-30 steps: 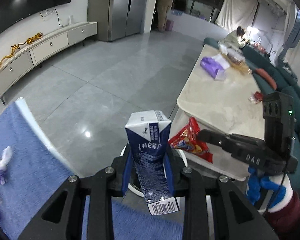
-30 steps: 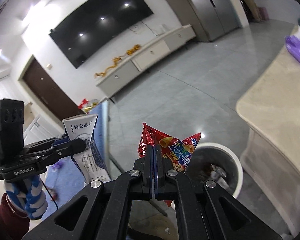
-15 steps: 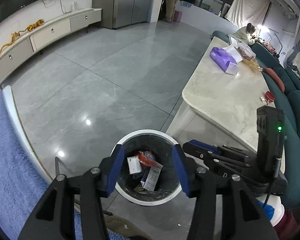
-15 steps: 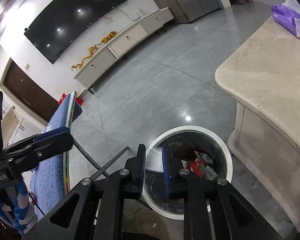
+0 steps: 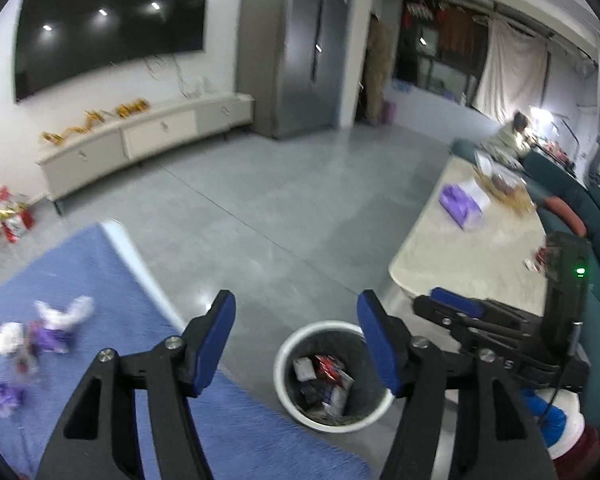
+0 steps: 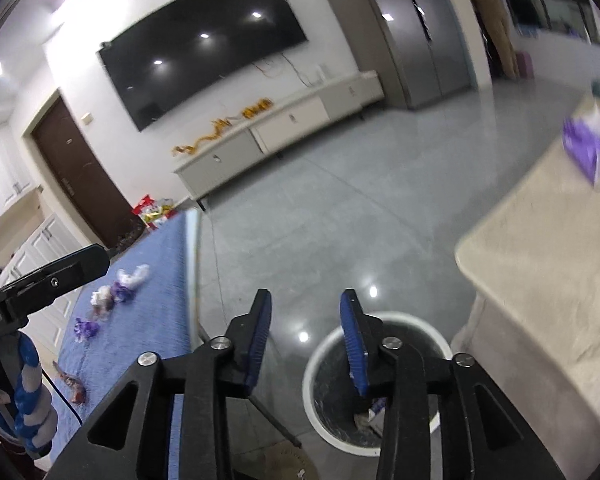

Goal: Collect trash
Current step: 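Pull both open tools back from the bin toward the rug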

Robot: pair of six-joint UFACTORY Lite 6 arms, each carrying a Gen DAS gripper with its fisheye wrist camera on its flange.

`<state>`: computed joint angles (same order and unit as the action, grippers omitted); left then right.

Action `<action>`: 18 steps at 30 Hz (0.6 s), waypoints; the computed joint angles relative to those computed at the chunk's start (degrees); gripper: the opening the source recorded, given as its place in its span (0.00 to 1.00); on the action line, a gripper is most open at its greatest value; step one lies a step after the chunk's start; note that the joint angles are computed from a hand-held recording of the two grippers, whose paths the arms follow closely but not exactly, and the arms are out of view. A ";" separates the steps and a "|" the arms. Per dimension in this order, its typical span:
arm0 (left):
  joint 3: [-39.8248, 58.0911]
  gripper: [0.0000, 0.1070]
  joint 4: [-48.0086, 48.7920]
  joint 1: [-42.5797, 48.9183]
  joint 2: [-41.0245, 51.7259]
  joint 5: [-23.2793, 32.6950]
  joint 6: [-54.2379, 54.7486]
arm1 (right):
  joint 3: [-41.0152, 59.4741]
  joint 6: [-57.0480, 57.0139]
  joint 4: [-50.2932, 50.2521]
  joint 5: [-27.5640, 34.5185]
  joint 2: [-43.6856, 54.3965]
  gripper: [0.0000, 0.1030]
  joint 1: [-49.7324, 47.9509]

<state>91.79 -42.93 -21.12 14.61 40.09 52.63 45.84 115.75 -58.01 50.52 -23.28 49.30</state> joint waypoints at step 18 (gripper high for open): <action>7.54 0.61 -21.31 45.15 -4.28 15.87 21.19 | 61.95 -26.66 -8.18 19.76 37.77 0.83 16.58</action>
